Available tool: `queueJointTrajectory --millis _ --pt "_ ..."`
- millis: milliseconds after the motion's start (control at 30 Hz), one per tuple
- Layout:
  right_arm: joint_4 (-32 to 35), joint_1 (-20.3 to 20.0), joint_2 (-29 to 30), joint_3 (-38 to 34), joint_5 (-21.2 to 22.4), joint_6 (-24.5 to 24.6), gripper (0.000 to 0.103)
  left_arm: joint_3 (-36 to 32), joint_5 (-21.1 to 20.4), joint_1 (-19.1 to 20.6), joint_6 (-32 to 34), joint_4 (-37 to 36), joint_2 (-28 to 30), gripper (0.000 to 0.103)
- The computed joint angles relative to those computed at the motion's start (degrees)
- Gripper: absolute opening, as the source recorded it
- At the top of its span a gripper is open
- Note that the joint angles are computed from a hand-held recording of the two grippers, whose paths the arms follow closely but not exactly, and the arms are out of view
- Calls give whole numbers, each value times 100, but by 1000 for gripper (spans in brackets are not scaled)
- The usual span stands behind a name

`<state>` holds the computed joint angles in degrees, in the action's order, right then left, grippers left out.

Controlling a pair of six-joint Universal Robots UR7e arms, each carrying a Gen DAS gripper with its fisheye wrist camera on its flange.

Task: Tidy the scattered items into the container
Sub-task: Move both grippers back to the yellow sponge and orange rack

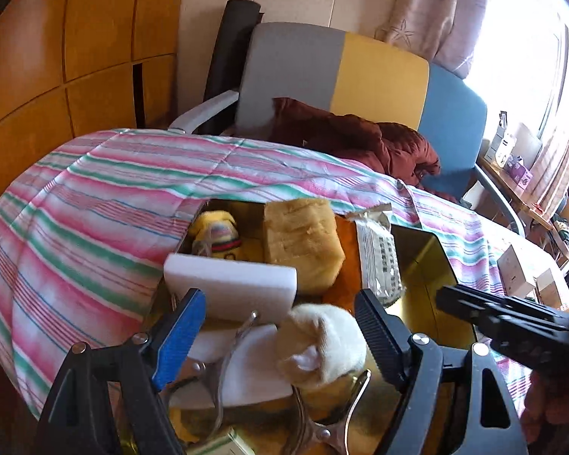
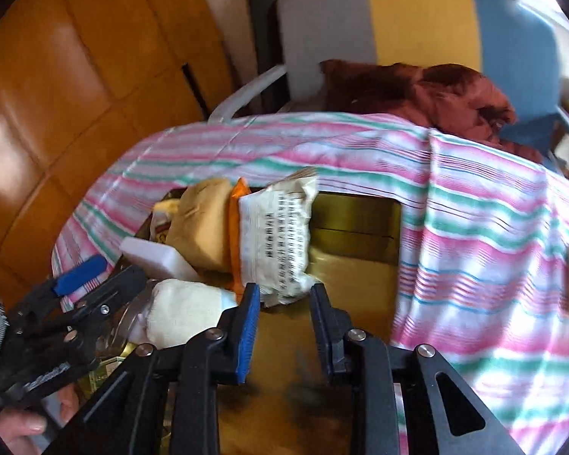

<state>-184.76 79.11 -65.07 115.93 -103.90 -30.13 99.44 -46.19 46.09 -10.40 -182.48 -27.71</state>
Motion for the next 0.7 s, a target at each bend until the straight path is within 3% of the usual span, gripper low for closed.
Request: queueJointTrajectory --millis 233,367,633,700 --pt "-511 -409 -705 799 611 514 33 199 -167 -256 99 -82 76 82" --pt "-831 -648 -1015 1194 655 616 38 205 -387 -488 375 -144 206 82" --pt "-1304 -1385 -1649 1772 762 829 38 51 -1193 -968 983 -254 571 82" --pt "-1417 -1596 -1789 1891 797 877 43 -34 -1414 -1065 1050 -194 680 82"
